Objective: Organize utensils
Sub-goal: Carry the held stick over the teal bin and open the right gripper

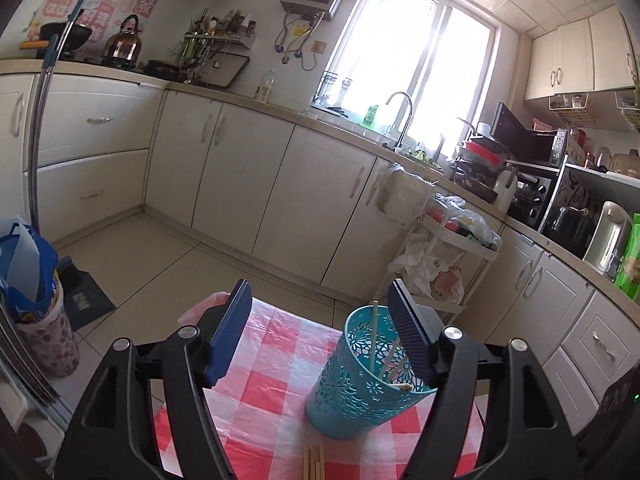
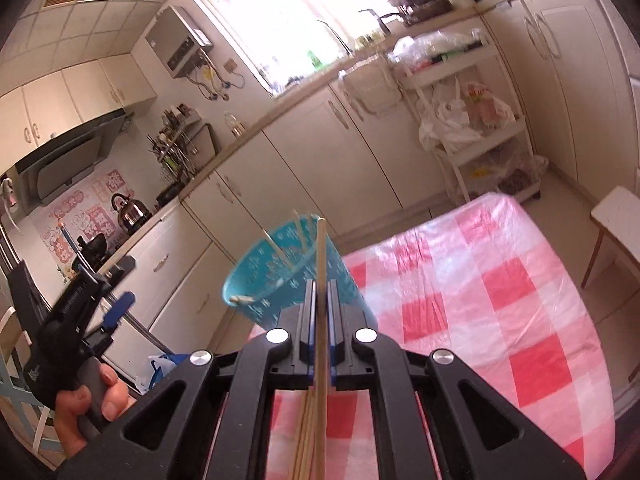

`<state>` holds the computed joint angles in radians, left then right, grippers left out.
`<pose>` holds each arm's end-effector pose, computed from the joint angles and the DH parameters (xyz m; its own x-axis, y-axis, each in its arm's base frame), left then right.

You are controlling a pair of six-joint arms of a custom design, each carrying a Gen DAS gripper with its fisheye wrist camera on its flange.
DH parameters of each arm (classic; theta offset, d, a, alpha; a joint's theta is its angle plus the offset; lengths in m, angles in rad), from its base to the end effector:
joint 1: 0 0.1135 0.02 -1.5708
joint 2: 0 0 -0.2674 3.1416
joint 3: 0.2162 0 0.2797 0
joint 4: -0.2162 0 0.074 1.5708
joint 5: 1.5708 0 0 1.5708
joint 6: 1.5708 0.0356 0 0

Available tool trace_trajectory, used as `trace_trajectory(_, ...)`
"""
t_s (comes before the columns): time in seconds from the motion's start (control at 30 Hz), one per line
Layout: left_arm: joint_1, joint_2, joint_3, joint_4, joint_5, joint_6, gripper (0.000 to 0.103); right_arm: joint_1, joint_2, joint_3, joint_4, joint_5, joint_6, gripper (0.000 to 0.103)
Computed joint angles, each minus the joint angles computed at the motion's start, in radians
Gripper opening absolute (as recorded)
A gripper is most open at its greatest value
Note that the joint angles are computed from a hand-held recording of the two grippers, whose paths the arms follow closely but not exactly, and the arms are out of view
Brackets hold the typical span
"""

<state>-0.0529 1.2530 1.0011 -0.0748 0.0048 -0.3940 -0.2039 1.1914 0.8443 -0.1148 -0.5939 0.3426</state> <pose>0.3193 -0.0171 0.3224 -0.3180 -0.3676 -0.8740 -0.0700 0.9284 -0.3650 0.2889 -0.0394 0.2793 -0.5195 0.3917 -0.7594 -0.1574 0.8297 0.5356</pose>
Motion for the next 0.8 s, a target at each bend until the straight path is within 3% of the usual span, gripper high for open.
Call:
trace_trajectory(0.2,0.027,-0.009,0.011,0.000,0.043,-0.007,0.067,0.137,0.153,0.172,0.184,0.148,0.059,0.006)
trace_trajectory(0.4,0.062,0.006,0.030,-0.003,0.100,-0.023,0.067,0.228,0.376,0.353,0.282,0.284,0.070,0.006)
trace_trajectory(0.6,0.095,0.033,0.047,0.000,0.149,-0.048,0.067,0.265,0.515,0.464,0.268,0.342,0.050,0.006)
trace_trajectory(0.8,0.108,0.053,0.060,-0.005,0.166,-0.056,0.067,0.280,0.504,0.423,0.258,0.351,-0.003,0.006)
